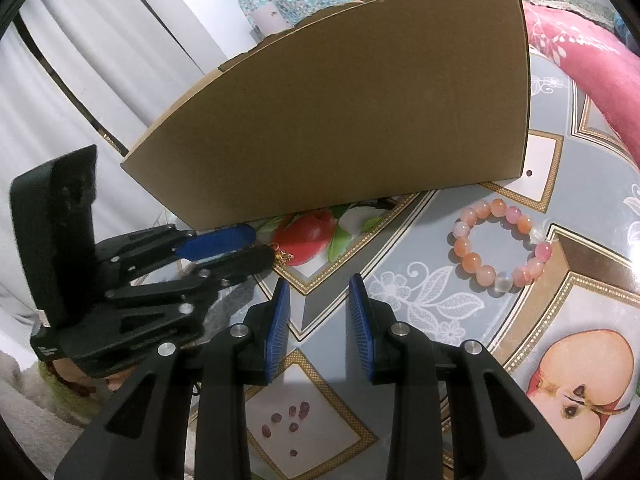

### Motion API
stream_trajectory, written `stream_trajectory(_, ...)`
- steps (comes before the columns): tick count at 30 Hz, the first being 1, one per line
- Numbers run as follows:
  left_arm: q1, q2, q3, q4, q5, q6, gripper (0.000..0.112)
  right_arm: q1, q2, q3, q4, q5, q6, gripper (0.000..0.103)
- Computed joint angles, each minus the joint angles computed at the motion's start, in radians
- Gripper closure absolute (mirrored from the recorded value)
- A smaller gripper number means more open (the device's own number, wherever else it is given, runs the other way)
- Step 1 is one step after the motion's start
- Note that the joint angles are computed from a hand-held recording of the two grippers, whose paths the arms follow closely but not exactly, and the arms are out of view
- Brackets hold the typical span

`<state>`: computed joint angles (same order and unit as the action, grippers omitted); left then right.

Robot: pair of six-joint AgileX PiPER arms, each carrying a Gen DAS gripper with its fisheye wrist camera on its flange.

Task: Organize jewelry
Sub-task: 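Close the left tool on the gold flower earring and lift it, then hold the flower earring in the left tool while the right tool moves to the gold ring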

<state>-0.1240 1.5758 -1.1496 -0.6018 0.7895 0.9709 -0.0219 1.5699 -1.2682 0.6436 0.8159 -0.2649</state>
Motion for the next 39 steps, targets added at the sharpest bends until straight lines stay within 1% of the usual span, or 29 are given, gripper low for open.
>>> stream_trajectory(4,-0.033,-0.019,0.029,0.035,-0.054,-0.004,0.087,-0.008,-0.003,0.007,0.012,0.000,-0.015,0.073)
stream_trajectory(5,-0.037,-0.020,0.029,0.039,-0.056,-0.010,0.090,-0.010,-0.004,0.010,0.016,0.000,-0.020,0.073)
stream_trajectory(6,-0.043,-0.024,0.034,0.049,-0.067,-0.019,0.097,-0.013,-0.005,0.013,0.020,-0.001,-0.026,0.073)
stream_trajectory(7,-0.044,-0.025,0.035,0.050,-0.066,-0.019,0.099,-0.016,-0.006,0.016,0.025,-0.001,-0.033,0.073)
stream_trajectory(15,-0.017,-0.040,0.050,0.015,-0.059,0.014,0.100,-0.034,-0.017,0.035,0.044,0.004,-0.065,0.073)
stream_trajectory(18,0.029,-0.057,0.056,-0.036,-0.019,0.057,0.100,-0.030,-0.017,0.034,0.042,0.002,-0.058,0.073)
stream_trajectory(21,0.112,-0.081,0.054,-0.135,0.081,0.135,0.100,-0.030,-0.017,0.032,0.037,0.003,-0.055,0.073)
stream_trajectory(23,0.192,-0.078,0.041,-0.217,0.188,0.181,0.100,-0.023,-0.015,0.028,0.028,0.000,-0.046,0.073)
stream_trajectory(24,0.222,-0.076,0.040,-0.239,0.220,0.192,0.100,-0.022,-0.016,0.028,0.024,-0.001,-0.042,0.073)
stream_trajectory(25,0.237,-0.081,0.047,-0.248,0.223,0.201,0.100,-0.016,-0.015,0.026,0.019,-0.003,-0.034,0.073)
stream_trajectory(27,0.248,-0.097,0.066,-0.236,0.198,0.216,0.100,-0.010,-0.014,0.021,0.011,-0.006,-0.022,0.073)
stream_trajectory(32,0.231,-0.155,0.145,-0.175,0.081,0.255,0.100,0.013,-0.012,0.006,-0.033,-0.007,0.021,0.073)
stream_trajectory(36,0.202,-0.200,0.208,-0.160,-0.006,0.310,0.100,0.031,-0.004,-0.020,-0.083,0.007,0.066,0.073)
stream_trajectory(39,0.201,-0.208,0.232,-0.171,-0.021,0.341,0.100,0.046,0.004,-0.045,-0.134,0.021,0.114,0.072)
